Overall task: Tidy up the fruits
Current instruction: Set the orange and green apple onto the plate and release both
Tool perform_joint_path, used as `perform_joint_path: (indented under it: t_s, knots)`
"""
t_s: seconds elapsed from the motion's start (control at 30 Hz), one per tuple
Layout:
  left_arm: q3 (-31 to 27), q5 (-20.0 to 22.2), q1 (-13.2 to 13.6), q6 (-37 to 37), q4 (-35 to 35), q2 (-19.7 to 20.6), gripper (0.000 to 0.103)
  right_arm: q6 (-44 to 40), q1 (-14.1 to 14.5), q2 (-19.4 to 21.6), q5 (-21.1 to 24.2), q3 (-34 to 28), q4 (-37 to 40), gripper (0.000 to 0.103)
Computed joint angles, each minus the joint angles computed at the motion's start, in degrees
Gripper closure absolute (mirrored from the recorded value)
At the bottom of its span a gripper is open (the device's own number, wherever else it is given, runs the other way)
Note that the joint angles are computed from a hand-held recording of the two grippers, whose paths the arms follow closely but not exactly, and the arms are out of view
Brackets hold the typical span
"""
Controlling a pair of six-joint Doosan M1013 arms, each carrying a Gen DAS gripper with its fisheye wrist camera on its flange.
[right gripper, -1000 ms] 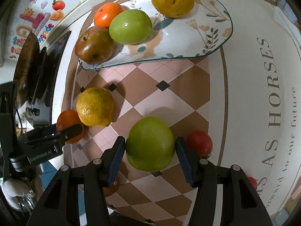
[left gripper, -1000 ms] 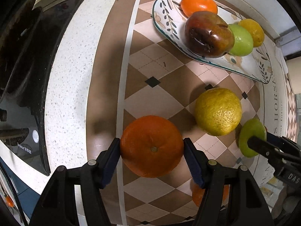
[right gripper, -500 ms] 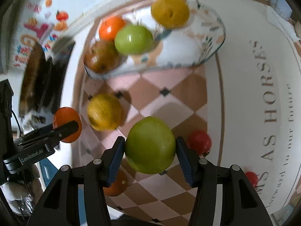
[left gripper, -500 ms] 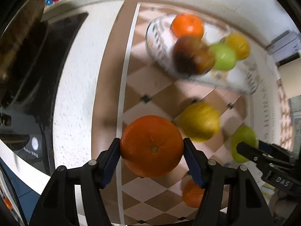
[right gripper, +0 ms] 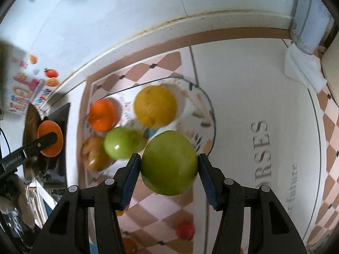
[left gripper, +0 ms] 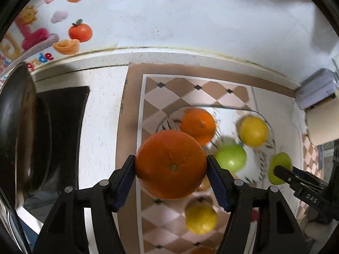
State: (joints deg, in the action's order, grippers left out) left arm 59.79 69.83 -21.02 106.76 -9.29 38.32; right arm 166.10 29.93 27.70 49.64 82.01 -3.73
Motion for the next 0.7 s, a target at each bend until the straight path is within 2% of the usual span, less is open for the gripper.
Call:
perform_joint_path:
  t_s: [0.17, 0.3, 0.33, 0.37, 0.4, 0.43, 0.47, 0.5, 0.53, 0.7]
  knots:
    - [-6.29, 6.41, -0.52, -2.13, 1.27, 5.30, 0.039, -2.72, -1.43, 1.25, 0.93, -0.71, 2.65, 0.045]
    - [-9.14, 11.08, -0.80, -3.27, 2.10, 8.06, 0.039, -3.47, -2.26, 1.08, -0.71, 0.31, 5.66, 0.044]
    - [-9.62, 11.98, -0.87, -3.52, 2.37, 8.48, 0.039, -3.73, -2.41, 1.15, -0.61, 0.37, 6.49, 0.040]
    - [-10.05, 12.99, -0.89, -3.50, 2.39, 8.93, 0.039, -4.02, -2.52, 1.26, -0.56, 0.28, 7.03, 0.020]
    - [-10.34, 13.59, -0.89, -3.49, 2.38, 9.15, 0.039, -3.65, -2.51, 1.24, -0.47, 0.25, 6.87, 0.012]
    - [-10.25, 13.50, -0.83, -3.90, 2.44, 9.13, 0.039, -3.19, -2.40, 1.24, -0.20, 0.09, 6.32, 0.007]
    - [-10.24, 13.55, -0.74, -4.13, 2.33, 9.13, 0.035, -3.17, -2.34, 1.44, 0.56, -0.43, 5.81, 0.007]
    - [-10.26, 13.51, -0.53, -4.35, 1.58, 9.13, 0.019, -3.29, -2.25, 1.62, 1.71, -1.05, 5.35, 0.007]
    - [-10.17, 13.13, -0.39, -4.73, 1.36, 9.00, 0.012, -3.27, -2.10, 1.79, 2.89, -1.68, 4.74, 0.007]
    - [-9.21, 10.71, 0.21, -5.55, 0.78, 7.53, 0.009, -3.66, -1.03, 3.08, 9.42, -5.47, 1.56, 0.007]
